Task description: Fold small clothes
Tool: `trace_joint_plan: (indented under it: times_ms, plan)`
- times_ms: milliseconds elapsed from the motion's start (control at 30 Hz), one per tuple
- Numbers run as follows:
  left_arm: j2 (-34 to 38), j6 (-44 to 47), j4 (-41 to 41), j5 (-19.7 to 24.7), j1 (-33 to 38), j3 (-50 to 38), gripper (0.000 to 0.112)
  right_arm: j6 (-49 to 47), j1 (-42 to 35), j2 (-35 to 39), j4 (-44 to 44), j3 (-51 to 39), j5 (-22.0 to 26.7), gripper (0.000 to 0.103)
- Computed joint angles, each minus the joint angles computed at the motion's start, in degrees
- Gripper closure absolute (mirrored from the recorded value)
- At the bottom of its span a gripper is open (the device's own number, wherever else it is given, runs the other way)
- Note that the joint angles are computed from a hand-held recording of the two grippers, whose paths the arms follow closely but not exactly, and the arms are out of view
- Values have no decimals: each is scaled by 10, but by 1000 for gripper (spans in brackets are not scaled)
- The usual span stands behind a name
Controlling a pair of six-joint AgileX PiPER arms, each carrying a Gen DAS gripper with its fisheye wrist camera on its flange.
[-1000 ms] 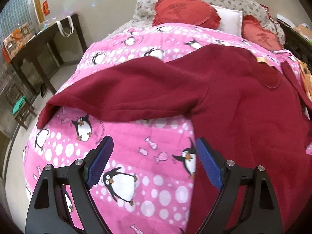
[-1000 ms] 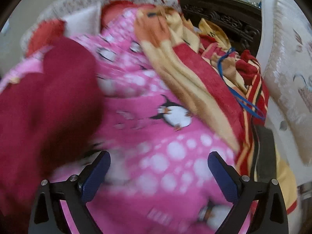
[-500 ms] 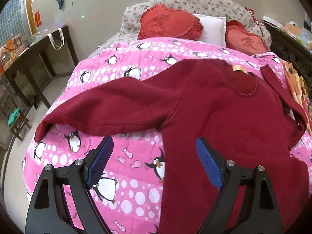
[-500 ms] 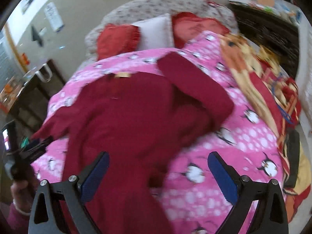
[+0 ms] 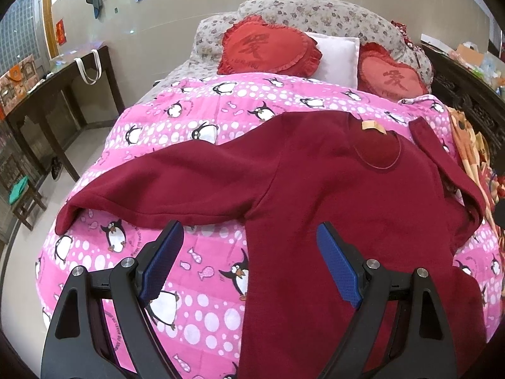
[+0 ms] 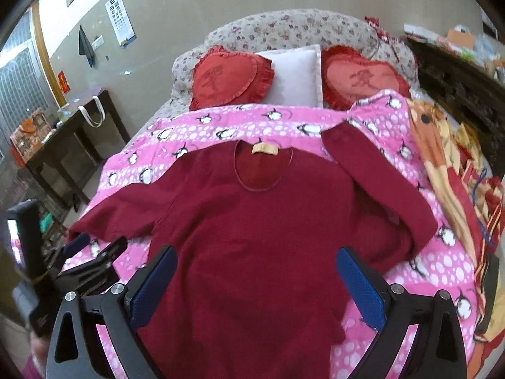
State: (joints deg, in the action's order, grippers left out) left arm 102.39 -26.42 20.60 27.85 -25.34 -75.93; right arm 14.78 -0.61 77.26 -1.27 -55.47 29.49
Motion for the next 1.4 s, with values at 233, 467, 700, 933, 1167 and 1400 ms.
trace_joint_plan:
  times_ms: [233, 467, 700, 933, 1167, 1400]
  plan:
    - [1, -8, 5, -1, -10, 5, 26, 110, 29, 30, -120, -12, -12, 3]
    - [4, -19, 15, 0, -18, 6, 26, 151, 35, 39, -166, 0, -26, 3]
    - [9, -29, 26, 7, -24, 3, 26, 145, 26, 50, -154, 5, -41, 3]
    - [21, -21, 14, 15, -28, -9, 26, 136, 17, 58, -141, 11, -51, 3]
    - [28, -17, 11, 19, -30, -15, 26, 104, 6, 64, -105, 15, -57, 3]
    - [30, -24, 16, 19, -31, -14, 26, 99, 7, 74, -101, 14, -63, 3]
